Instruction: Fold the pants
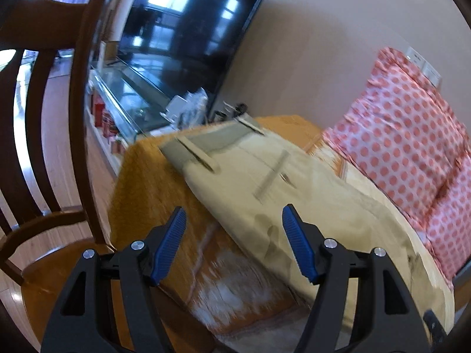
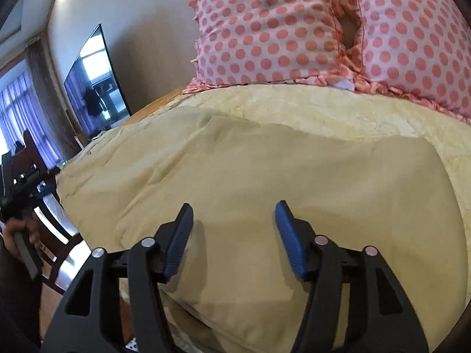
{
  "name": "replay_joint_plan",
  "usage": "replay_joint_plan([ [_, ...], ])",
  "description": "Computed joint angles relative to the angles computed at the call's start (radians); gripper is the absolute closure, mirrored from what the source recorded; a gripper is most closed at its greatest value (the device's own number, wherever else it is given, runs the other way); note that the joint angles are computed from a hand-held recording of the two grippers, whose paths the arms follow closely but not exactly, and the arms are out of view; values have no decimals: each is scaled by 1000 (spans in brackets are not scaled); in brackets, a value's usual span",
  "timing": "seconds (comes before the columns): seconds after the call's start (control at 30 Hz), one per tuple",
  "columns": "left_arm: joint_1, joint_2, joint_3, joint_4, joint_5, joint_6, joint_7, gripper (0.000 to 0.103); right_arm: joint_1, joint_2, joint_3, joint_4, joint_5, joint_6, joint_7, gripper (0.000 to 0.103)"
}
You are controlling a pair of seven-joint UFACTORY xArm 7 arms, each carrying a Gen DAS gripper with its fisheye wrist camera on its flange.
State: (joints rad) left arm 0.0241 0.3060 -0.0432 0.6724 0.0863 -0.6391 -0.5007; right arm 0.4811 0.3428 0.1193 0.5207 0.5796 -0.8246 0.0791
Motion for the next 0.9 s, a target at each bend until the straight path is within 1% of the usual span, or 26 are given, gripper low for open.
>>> replay_joint_plan([
  [0.07, 36, 22, -10, 37, 42, 27, -44, 35, -6, 19, 1, 0, -27, -27, 13, 35],
  [0.1, 58, 33, -19, 52, 73, 39, -69, 35, -6, 27, -1, 1, -35, -38, 13, 33],
  [0.17, 115, 55, -47, 80, 161, 52, -136, 35, 7, 40, -1, 9, -23, -49, -4, 30],
  [0.2, 111, 57, -45, 82, 161, 53, -138, 35, 12, 42, -3, 14, -18, -50, -15, 29],
  [0.3, 73, 65, -24, 97, 127, 57, -99, 35, 16, 44, 2, 15, -18, -62, -21, 26],
  [0.37, 23, 66, 2, 104, 54, 73, -47, 33, 17, 44, 4, 11, -19, -70, -20, 25],
  [0.57, -54, 73, 34, 104, -79, 62, 80, 33, 7, 55, 7, 6, -52, -97, -7, 22],
  [0.6, -51, 72, 30, 103, -83, 58, 85, 33, 6, 57, 7, 6, -55, -102, -5, 21],
  [0.67, -14, 75, 5, 103, -33, 36, 67, 33, 2, 61, 8, 3, -65, -111, 0, 21],
  [0.83, -48, 84, 20, 130, -70, 71, 131, 32, -2, 64, 10, -2, -78, -125, 11, 21],
  [0.87, -41, 83, 14, 127, -67, 69, 130, 32, -3, 64, 9, -2, -79, -125, 11, 21],
  [0.9, -14, 82, -4, 123, -37, 62, 104, 32, -3, 64, 9, -3, -81, -126, 12, 21],
])
